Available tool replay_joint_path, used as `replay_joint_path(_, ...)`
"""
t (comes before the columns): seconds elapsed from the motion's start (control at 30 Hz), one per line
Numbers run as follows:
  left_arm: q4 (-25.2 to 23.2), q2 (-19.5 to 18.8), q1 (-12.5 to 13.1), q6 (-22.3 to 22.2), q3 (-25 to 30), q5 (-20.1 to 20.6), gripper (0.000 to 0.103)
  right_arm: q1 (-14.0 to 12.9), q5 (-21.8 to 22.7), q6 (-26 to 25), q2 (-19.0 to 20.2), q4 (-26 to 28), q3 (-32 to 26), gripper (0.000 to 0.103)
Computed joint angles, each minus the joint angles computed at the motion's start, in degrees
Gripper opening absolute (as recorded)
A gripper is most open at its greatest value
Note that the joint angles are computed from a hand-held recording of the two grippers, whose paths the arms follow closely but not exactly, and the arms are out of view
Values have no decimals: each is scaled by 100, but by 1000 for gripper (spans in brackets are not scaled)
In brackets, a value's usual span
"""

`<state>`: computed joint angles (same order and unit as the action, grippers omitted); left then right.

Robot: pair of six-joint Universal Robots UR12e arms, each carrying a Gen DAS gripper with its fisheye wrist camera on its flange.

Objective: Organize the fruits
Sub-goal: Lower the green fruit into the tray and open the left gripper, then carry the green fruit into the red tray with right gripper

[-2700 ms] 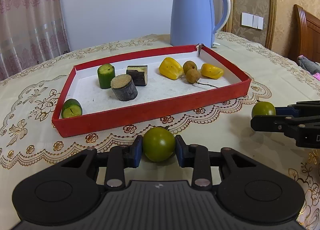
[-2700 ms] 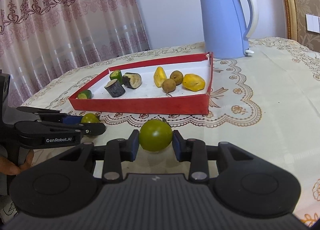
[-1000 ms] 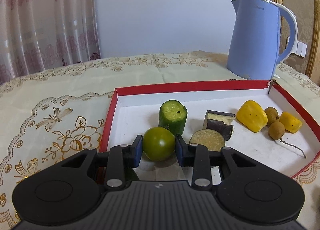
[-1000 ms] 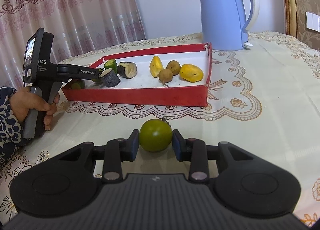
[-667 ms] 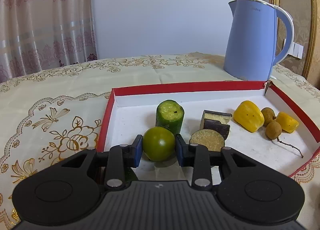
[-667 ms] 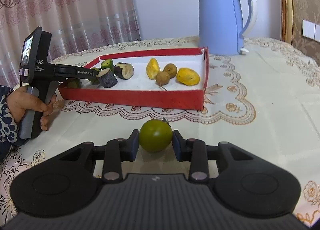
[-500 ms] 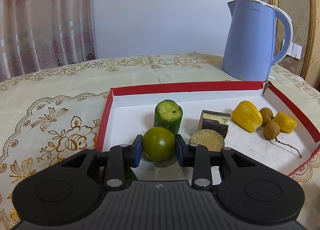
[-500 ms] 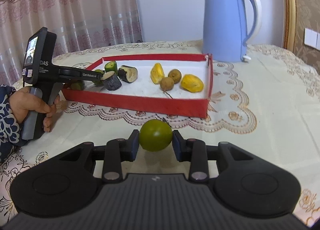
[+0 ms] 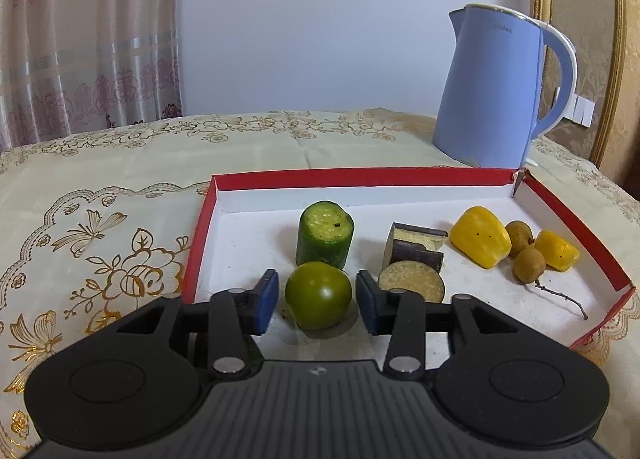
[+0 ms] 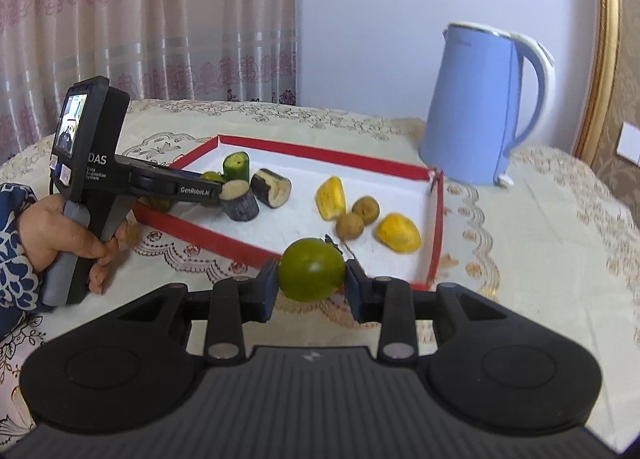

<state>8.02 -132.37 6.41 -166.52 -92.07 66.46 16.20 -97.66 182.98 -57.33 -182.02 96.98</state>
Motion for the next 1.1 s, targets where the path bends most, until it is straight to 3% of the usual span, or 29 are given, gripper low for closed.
replay_joint_path(0.13, -48, 26, 17, 45, -22, -130, 58, 11, -50, -124, 85, 143, -203, 33)
replay_joint_path(0.2, -9, 40, -4, 22, -37, 27, 72, 8, -83, -165, 149, 246, -332, 33)
replay_joint_path(0.23, 18, 44, 5, -18, -44, 9, 73, 12, -116, -190, 184, 297, -398, 33)
replay_joint_path(0.67, 388, 94, 114, -433, -104, -292, 74, -24, 39, -419, 654, 1046, -1189, 33)
replay_joint_path(1.1, 392, 109, 122, -435, -120, -329, 74, -103, 165, -298, 1056, 1684, -1733, 33)
